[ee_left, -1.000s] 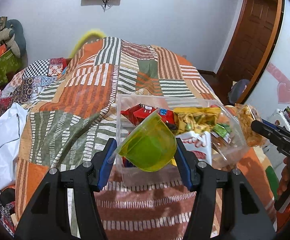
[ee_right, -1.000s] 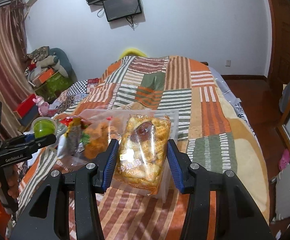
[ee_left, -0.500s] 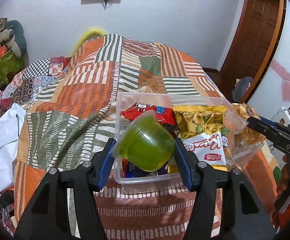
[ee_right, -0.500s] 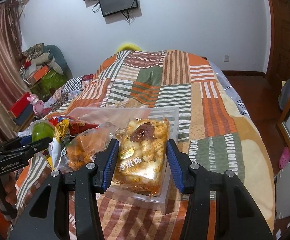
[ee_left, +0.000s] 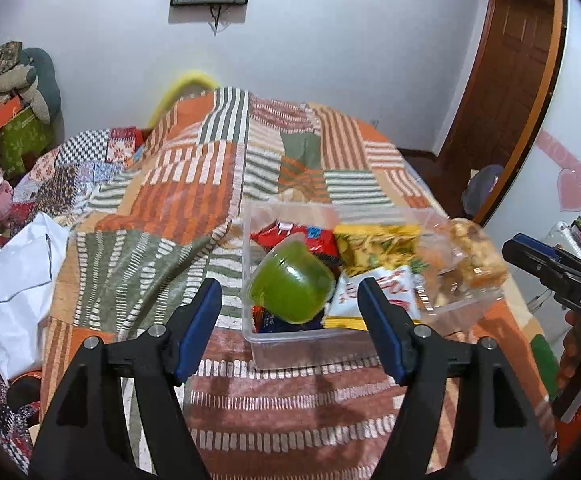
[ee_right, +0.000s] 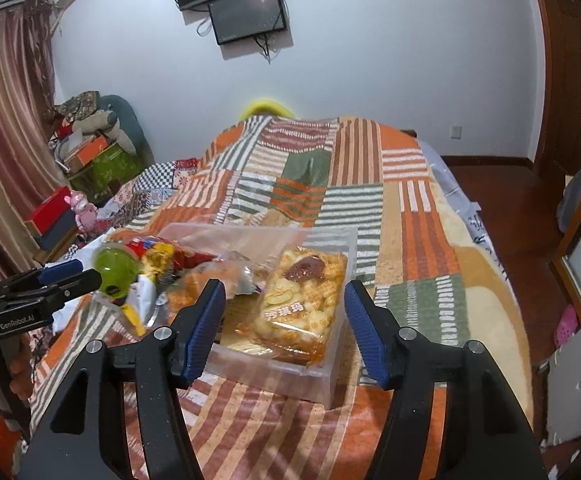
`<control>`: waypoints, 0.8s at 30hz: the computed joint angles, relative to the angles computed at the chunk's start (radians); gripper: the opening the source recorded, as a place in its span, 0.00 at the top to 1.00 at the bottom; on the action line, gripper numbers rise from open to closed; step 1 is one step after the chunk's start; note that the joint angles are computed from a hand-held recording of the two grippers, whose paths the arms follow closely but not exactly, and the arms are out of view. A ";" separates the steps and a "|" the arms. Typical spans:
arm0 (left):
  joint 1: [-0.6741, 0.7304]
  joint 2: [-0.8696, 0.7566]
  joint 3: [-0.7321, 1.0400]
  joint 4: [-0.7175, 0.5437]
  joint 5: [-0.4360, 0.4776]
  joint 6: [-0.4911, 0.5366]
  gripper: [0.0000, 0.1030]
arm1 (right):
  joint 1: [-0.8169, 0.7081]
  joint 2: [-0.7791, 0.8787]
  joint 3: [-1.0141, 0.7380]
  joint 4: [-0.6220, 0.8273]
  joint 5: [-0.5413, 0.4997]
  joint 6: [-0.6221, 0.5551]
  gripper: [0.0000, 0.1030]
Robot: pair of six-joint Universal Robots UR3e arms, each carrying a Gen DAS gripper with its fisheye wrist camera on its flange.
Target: Organize snacks
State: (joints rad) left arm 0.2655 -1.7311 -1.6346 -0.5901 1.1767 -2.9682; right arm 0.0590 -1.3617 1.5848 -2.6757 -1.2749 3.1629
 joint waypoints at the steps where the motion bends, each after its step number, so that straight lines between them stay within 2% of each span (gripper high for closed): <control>1: 0.005 0.030 -0.015 0.000 -0.011 0.000 0.32 | -0.005 -0.024 0.012 0.000 0.009 -0.001 0.43; 12: 0.102 0.398 -0.139 -0.067 -0.159 -0.003 0.32 | -0.023 -0.272 0.114 -0.012 0.079 -0.016 0.43; 17: 0.127 0.557 -0.184 -0.091 -0.182 -0.010 0.32 | -0.010 -0.368 0.164 -0.029 0.092 -0.013 0.43; 19: 0.141 0.619 -0.201 -0.107 -0.200 -0.014 0.30 | 0.003 -0.400 0.184 -0.040 0.087 -0.007 0.37; 21: 0.160 0.676 -0.220 -0.125 -0.225 -0.019 0.20 | 0.010 -0.424 0.207 -0.061 0.078 -0.002 0.28; 24: 0.165 0.741 -0.236 -0.133 -0.227 -0.030 0.16 | 0.025 -0.455 0.227 -0.078 0.061 0.002 0.23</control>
